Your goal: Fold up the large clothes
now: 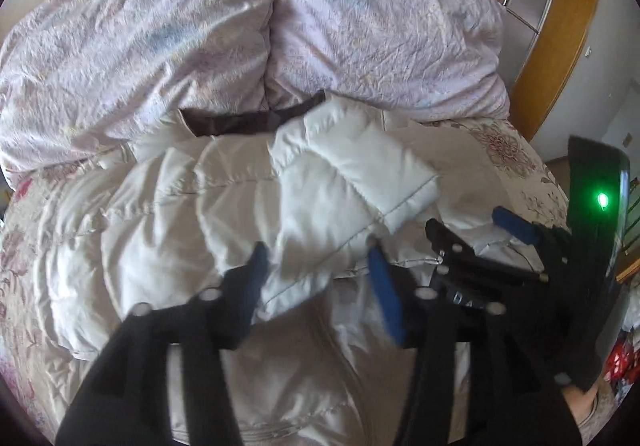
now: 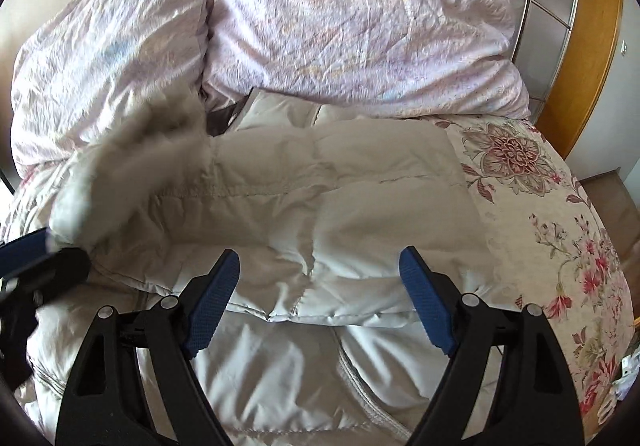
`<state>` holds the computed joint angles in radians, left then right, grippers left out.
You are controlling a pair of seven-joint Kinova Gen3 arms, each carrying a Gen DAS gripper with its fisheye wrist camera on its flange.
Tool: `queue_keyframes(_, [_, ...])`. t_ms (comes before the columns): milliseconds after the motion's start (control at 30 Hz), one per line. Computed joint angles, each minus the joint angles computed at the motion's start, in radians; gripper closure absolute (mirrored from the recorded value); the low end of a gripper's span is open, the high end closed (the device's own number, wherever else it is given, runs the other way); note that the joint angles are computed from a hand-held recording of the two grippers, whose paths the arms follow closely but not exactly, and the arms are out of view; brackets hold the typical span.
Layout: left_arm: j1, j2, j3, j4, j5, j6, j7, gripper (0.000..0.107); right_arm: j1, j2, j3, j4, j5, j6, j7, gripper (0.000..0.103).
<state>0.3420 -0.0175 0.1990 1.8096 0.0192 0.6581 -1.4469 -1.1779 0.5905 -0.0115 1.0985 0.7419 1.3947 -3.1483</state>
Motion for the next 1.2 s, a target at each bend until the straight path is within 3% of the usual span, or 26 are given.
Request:
queue_keyframes(67, [-0.01, -0.047, -0.008, 0.032, -0.027, -0.021, 0.009, 0.044, -0.007, -0.013, 0.002, 0.016, 0.016, -0.025, -0.019, 0.034])
queue_keyframes(233, [-0.066, -0.108, -0.022, 0.066, -0.07, -0.013, 0.036, 0.04, -0.028, -0.021, 0.007, 0.018, 0.071, -0.058, -0.055, 0.051])
queue_keyframes(367, [-0.102, -0.118, -0.044, 0.085, -0.064, 0.002, 0.015, 0.04, -0.009, -0.007, -0.011, -0.002, 0.072, -0.154, -0.006, 0.069])
queue_keyframes(467, [-0.121, -0.123, -0.045, 0.094, -0.074, 0.009, 0.009, 0.04, -0.002, 0.01, -0.008, -0.016, 0.062, -0.226, 0.03, 0.075])
queue_keyframes(600, [-0.142, -0.131, -0.052, 0.114, -0.072, -0.002, -0.005, 0.034, 0.003, 0.057, -0.003, -0.084, 0.021, -0.242, 0.142, 0.076])
queue_keyframes(733, [-0.159, -0.135, -0.038, 0.132, -0.107, -0.016, 0.018, 0.032, 0.052, 0.124, -0.003, -0.178, -0.119, -0.187, 0.256, 0.077])
queue_keyframes(833, [-0.169, -0.135, -0.022, 0.144, -0.148, -0.02, 0.05, 0.031, 0.096, 0.104, -0.011, -0.111, -0.181, -0.261, 0.222, 0.077])
queue_keyframes(933, [-0.175, -0.133, -0.008, 0.153, -0.192, -0.023, 0.089, 0.028, 0.083, 0.12, 0.018, -0.136, -0.211, -0.246, 0.249, 0.077])
queue_keyframes(1200, [-0.187, -0.19, -0.043, 0.195, -0.188, 0.005, 0.051, 0.023, 0.144, 0.04, 0.001, 0.004, -0.279, -0.412, 0.239, 0.077])
